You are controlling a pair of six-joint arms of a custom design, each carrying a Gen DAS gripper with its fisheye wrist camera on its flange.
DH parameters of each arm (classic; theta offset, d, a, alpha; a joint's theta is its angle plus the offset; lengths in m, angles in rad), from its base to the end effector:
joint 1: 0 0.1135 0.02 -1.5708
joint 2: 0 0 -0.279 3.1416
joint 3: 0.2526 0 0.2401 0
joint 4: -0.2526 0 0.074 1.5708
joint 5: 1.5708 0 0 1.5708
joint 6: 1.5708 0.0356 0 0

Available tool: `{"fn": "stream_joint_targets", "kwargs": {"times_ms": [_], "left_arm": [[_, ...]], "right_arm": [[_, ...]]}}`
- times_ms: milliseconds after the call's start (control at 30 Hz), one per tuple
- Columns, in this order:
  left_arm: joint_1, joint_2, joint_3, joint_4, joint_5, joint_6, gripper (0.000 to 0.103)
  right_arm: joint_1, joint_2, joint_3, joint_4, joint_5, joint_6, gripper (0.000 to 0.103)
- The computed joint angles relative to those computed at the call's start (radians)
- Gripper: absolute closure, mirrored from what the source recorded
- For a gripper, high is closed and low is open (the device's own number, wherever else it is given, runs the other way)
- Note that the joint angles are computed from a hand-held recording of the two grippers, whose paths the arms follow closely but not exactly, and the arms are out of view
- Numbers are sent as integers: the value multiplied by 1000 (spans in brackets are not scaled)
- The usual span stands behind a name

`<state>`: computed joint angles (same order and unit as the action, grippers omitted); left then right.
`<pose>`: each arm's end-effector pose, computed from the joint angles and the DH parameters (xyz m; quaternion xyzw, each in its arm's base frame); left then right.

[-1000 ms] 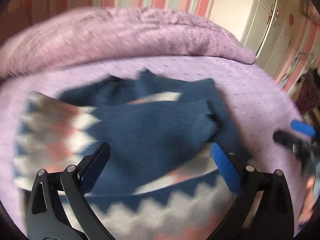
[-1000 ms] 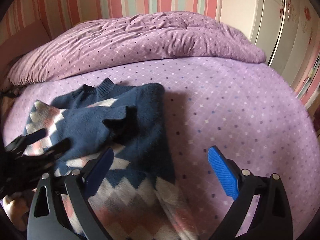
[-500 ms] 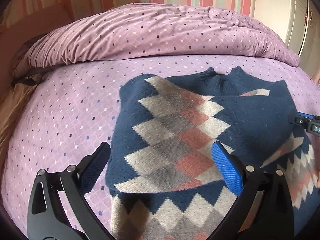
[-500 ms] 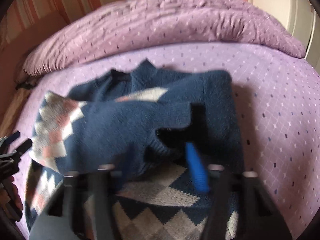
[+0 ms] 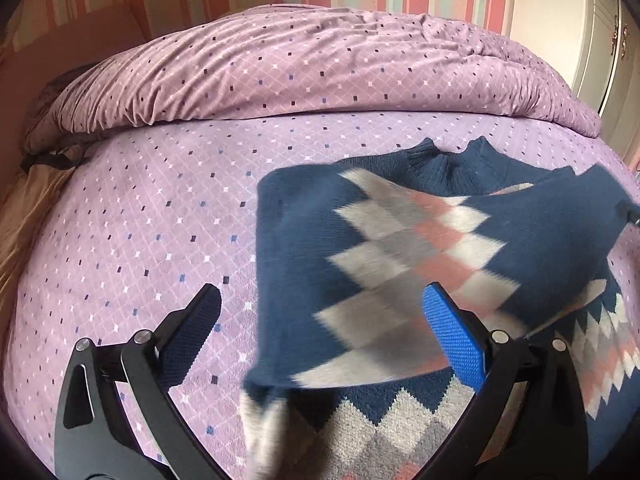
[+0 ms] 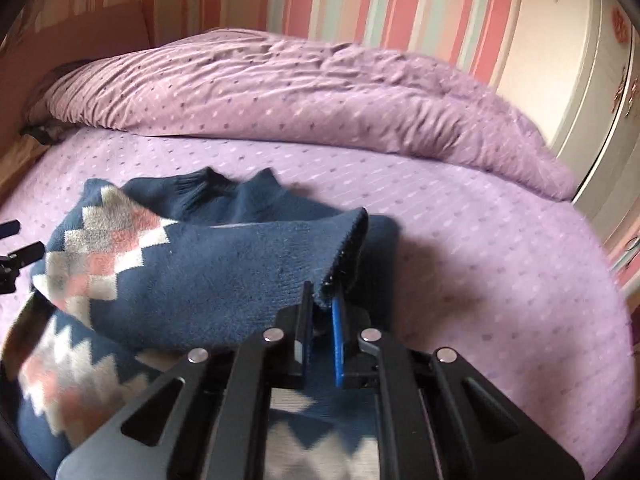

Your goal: Fold small clothes

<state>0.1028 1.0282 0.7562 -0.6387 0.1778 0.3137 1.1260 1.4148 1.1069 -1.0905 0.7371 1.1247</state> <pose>0.1825 0.0125 0.2616 0.1278 0.9340 -0.0154 0.3332 0.1221 0.2006 0.2770 0.0304 0.9294 -0.0822 0.3585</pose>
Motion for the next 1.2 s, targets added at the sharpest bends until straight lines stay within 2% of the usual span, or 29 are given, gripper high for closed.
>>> {"fn": "stream_joint_targets", "kwargs": {"times_ms": [67, 167, 233, 300, 333, 367, 400, 433, 567, 633, 733, 833, 900, 1033, 1200], "left_arm": [[-4, 5, -8, 9, -4, 4, 3], [-34, 8, -35, 30, -39, -16, 3], [-36, 12, -31, 27, -35, -21, 3], [-44, 4, -32, 25, -32, -24, 3], [-44, 1, -22, 13, -19, -21, 3], [-43, -5, -16, 5, 4, -18, 3], [-43, -15, -7, -10, 37, -16, 3], [-48, -23, -1, -20, 62, -15, 3], [-153, -35, -26, 1, 34, -43, 3], [-188, -10, -59, 33, 24, -58, 3], [-195, 56, -98, 67, 19, -70, 3], [-163, 119, -137, 112, 29, -59, 3], [-139, 122, -158, 139, 53, -41, 3], [-156, 153, -163, 176, 33, -57, 3], [-159, 115, -123, 92, 21, -59, 3]], "right_arm": [[-53, -40, -82, 60, -68, -39, 95], [-90, -14, -210, 187, -155, -65, 95], [-83, 22, -232, 216, -161, -65, 91], [-92, -18, -233, 212, -174, -54, 85], [-95, -59, -231, 210, -181, -52, 76], [-67, -103, -213, 177, -144, -24, 67], [-40, -110, -184, 144, -103, -2, 53], [-18, -111, -157, 118, -74, 8, 48], [-16, -55, -124, 170, -133, -79, 51], [-33, -23, -143, 227, -180, -117, 70], [-51, 25, -190, 290, -230, -98, 70], [-53, -1, -277, 361, -258, -42, 70], [-49, 4, -290, 374, -258, -43, 70], [-84, 1, -325, 434, -282, -62, 70], [-77, 15, -301, 408, -271, -63, 69]]}}
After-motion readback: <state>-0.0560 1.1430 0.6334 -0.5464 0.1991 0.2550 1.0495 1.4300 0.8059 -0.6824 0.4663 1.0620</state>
